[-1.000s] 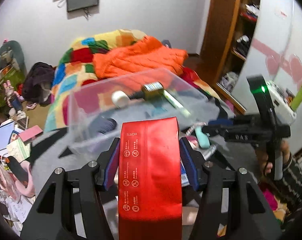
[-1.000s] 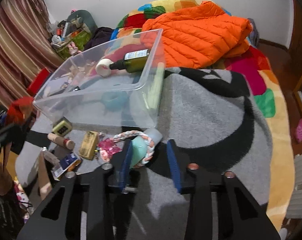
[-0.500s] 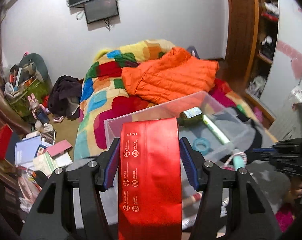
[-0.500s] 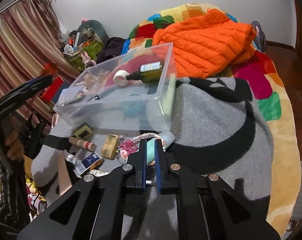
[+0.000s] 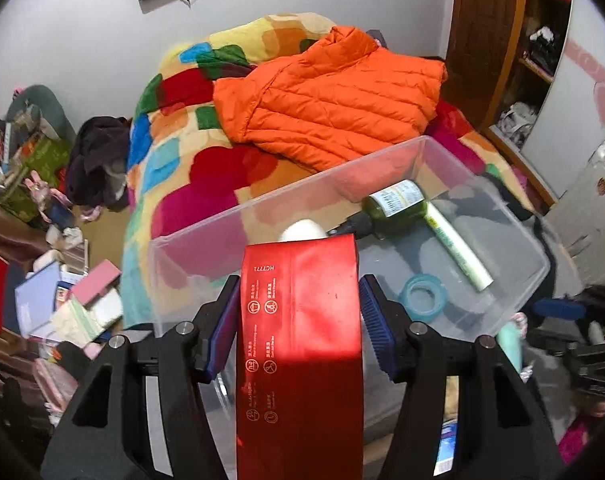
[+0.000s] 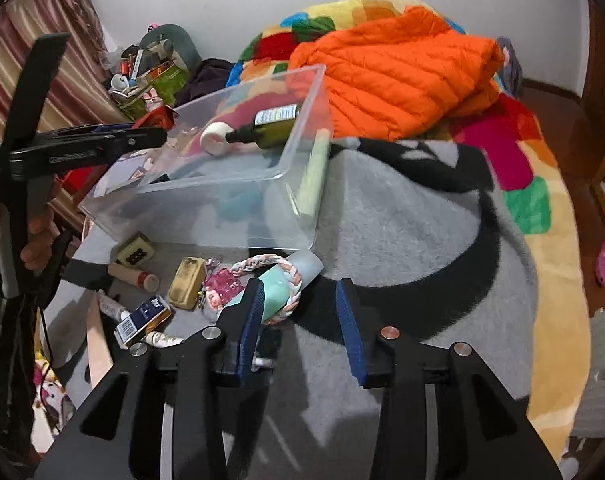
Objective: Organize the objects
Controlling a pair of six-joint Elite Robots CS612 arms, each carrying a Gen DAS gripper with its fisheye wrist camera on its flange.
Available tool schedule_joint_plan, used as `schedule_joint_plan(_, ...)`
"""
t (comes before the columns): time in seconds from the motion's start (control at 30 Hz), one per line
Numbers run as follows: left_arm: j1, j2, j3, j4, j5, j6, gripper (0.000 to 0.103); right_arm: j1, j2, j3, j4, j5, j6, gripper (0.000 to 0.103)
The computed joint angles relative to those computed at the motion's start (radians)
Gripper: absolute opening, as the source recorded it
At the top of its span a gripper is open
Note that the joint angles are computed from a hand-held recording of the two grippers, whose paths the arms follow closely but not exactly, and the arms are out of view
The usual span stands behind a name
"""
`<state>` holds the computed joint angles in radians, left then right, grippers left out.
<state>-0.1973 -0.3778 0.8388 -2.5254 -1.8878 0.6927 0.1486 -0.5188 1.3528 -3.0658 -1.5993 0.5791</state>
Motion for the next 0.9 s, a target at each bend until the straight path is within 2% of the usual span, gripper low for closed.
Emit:
schedule_joint_plan(0.17,0.010,-0.041,0.082,-0.096,-0.044,0.018,0.073,-0.012,0.016,-0.011,-0.016,0.056,0.018,0.034)
schedule_joint_plan(0.2,0.011,-0.047,0.096,-0.116,-0.045,0.020,0.073,-0.013,0.018,-0.012,-0.021,0.064,0.020,0.033)
schedule_joint_plan(0.23,0.013,-0.057,0.117,-0.139,-0.050,0.021,0.073,-0.014,0.019,-0.011,-0.033,0.076,0.022,0.025)
schedule_joint_plan(0.33,0.022,-0.073,0.138,-0.122,-0.100,0.025,0.074,-0.012,0.020,-0.010,-0.051,0.093,0.016,0.011)
schedule_joint_plan(0.43,0.030,-0.095,0.186,-0.139,-0.132,0.042,0.075,-0.004,0.018,-0.011,-0.047,0.077,0.004,0.007)
schedule_joint_plan(0.67,0.047,-0.134,0.273,-0.127,-0.180,0.096,0.075,0.008,0.002,0.014,-0.117,0.097,-0.014,0.005)
schedule_joint_plan(0.9,0.066,-0.140,0.300,-0.090,-0.208,0.096,0.075,0.024,-0.027,0.033,-0.171,0.082,-0.056,0.005)
